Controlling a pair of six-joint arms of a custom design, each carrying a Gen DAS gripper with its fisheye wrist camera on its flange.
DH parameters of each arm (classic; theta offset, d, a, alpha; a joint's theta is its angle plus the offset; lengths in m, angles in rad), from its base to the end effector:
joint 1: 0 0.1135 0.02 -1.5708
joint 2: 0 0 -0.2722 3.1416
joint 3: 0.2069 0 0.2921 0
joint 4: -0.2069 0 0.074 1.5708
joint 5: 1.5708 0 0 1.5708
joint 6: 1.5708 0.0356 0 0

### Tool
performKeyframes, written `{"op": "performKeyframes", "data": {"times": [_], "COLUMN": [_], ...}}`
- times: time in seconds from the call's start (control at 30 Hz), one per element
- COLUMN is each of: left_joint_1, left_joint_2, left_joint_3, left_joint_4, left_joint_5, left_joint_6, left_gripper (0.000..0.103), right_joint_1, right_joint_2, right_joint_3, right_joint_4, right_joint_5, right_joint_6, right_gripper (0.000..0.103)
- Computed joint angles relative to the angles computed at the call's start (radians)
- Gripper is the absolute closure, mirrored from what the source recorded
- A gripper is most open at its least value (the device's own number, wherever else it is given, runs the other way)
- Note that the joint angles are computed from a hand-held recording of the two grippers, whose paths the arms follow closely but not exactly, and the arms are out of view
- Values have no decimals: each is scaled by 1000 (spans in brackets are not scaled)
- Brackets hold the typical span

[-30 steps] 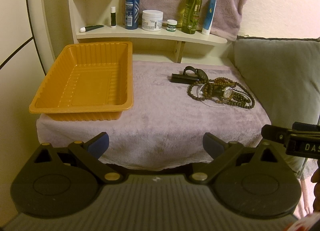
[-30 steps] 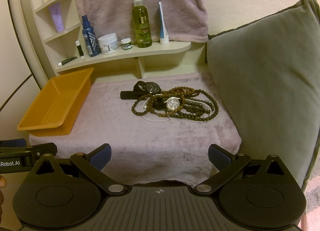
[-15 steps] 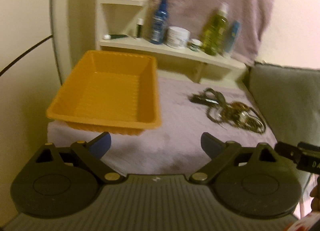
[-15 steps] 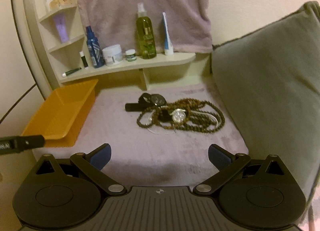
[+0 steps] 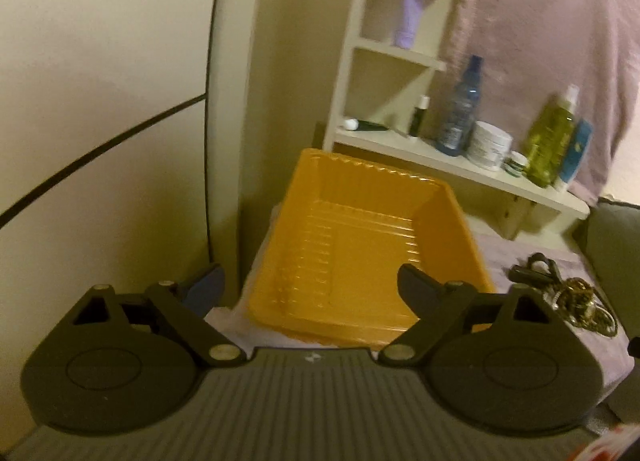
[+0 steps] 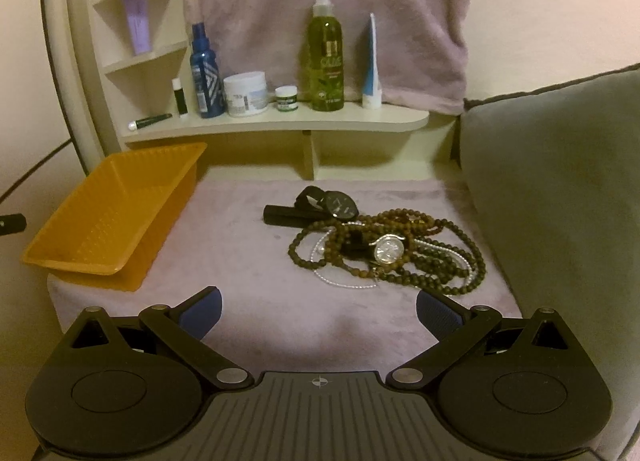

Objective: Organize jewelry
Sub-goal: 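Move the left tool to the orange tray and grip its rim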

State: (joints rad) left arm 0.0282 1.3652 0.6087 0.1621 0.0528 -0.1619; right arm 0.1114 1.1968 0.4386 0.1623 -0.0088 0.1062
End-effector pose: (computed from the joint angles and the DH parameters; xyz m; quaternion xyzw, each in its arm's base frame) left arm 0.3042 0.0067 0.1660 -0.0715 0.8801 -0.0546 0.4663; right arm 0.2584 0.0292 0.1524 -0.0044 0.8835 0.0547 0.4652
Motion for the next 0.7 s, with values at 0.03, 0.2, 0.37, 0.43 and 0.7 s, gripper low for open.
{"op": "performKeyframes", "data": {"times": [0.03, 0.2, 0.37, 0.43, 0.7], "left_joint_1": [21, 91, 140, 151, 155], "left_joint_2": [30, 193, 311, 338, 423], "left_joint_3": [10, 86, 149, 162, 227], "left_joint_4": [20, 56, 64, 72, 42], "left_joint_5": [32, 140, 235, 262, 334], "left_joint_6": [7, 35, 58, 57, 51], "left_gripper": [15, 21, 33, 47, 68], "right_joint_1": [9, 49, 78, 86, 108], "right_joint_2": [18, 93, 146, 165, 230], "right_joint_3": [12, 69, 109, 123, 175], "right_joint_4": [2, -3, -12, -18, -30], "right_joint_5": [10, 60, 106, 119, 143], "right_joint_6": [2, 9, 15, 16, 12], "right_gripper": [0, 0, 0, 0, 0]}}
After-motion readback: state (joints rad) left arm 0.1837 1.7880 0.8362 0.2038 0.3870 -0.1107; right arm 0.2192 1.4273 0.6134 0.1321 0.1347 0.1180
